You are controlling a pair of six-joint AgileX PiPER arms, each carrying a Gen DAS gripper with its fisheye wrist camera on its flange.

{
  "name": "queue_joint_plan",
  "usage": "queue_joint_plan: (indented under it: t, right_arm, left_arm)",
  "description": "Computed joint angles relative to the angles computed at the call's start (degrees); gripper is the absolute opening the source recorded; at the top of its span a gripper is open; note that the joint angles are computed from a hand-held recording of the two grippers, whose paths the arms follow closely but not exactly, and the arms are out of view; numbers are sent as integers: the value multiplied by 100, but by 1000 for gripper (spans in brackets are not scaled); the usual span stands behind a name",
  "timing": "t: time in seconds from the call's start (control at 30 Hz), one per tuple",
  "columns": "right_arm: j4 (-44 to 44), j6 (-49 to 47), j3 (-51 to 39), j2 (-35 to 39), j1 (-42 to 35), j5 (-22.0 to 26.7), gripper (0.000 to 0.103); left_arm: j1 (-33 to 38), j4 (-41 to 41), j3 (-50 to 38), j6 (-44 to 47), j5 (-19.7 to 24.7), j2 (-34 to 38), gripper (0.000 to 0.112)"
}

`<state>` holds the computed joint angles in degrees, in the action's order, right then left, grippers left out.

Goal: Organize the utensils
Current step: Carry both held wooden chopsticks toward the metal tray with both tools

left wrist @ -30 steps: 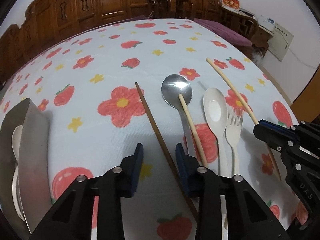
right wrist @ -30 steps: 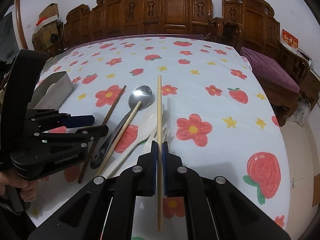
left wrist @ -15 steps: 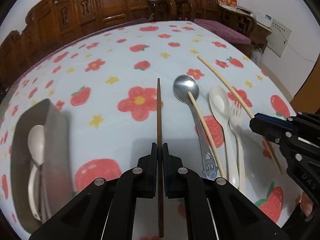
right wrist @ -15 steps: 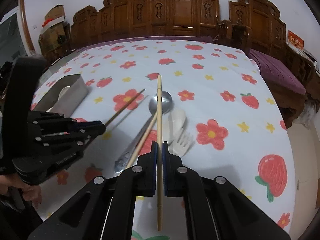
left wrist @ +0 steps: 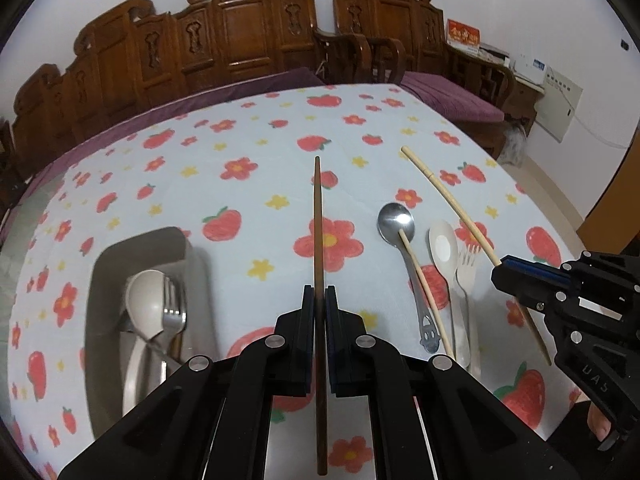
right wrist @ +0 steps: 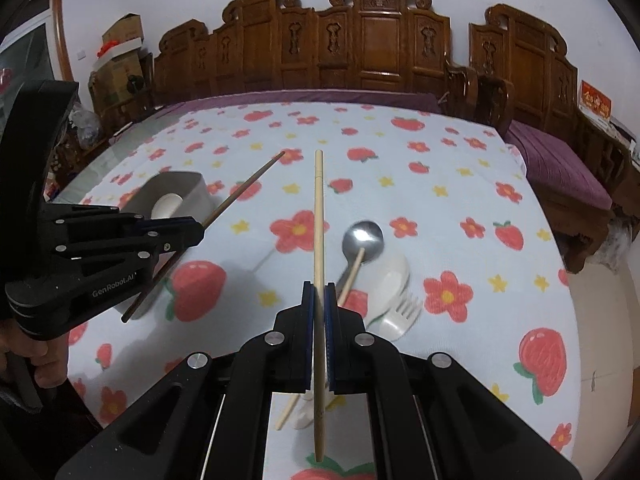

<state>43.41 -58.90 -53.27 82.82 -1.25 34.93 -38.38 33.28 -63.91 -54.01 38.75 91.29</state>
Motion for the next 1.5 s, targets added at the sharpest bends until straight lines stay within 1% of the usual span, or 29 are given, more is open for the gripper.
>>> queue_joint_plan:
  t: [0.3, 0.6, 0.73, 0.83, 0.93, 1.2, 1.3, 1.43, 1.47, 1.5]
  right_arm:
    - [-394, 547, -92, -455, 212, 132, 6]
    - [-625, 957, -191, -938, 398, 327, 6]
    - [-759, 1209, -247, -1063, 530, 387, 6]
    - [-934, 1417, -269, -1057, 685, 327, 6]
    - [-1001, 1524, -267, -982, 789, 249, 6]
    - [-900, 1660, -197, -720, 1071, -43, 6]
    - [-906, 1753, -192, -637, 1203, -148, 6]
    - [-1125, 2017, -181, -509, 1514, -379, 6]
    - [-1166, 2073, -193, -473, 1573, -418, 6]
    - [-1177, 2096, -210, -438, 1609, -436, 6]
  left_arm:
    - [-124, 70, 143, -9, 297, -598, 4]
    - [-339, 224, 111, -28, 858, -1223, 4]
    - [-346, 140, 98, 158, 957, -1405, 4]
    - [-255, 74, 152, 335, 846, -1490, 4]
    - [-70, -80, 318, 510, 624, -1576, 4]
    - [506, -336, 844, 987, 81, -1748, 4]
    - [817, -533, 1058, 1320, -123, -1841, 4]
    - [1365, -810, 1321, 1858, -460, -1907, 4]
    - [1541, -949, 1367, 2052, -559, -1905, 4]
    - [1804, -1272, 1427, 2422, -707, -1912, 4]
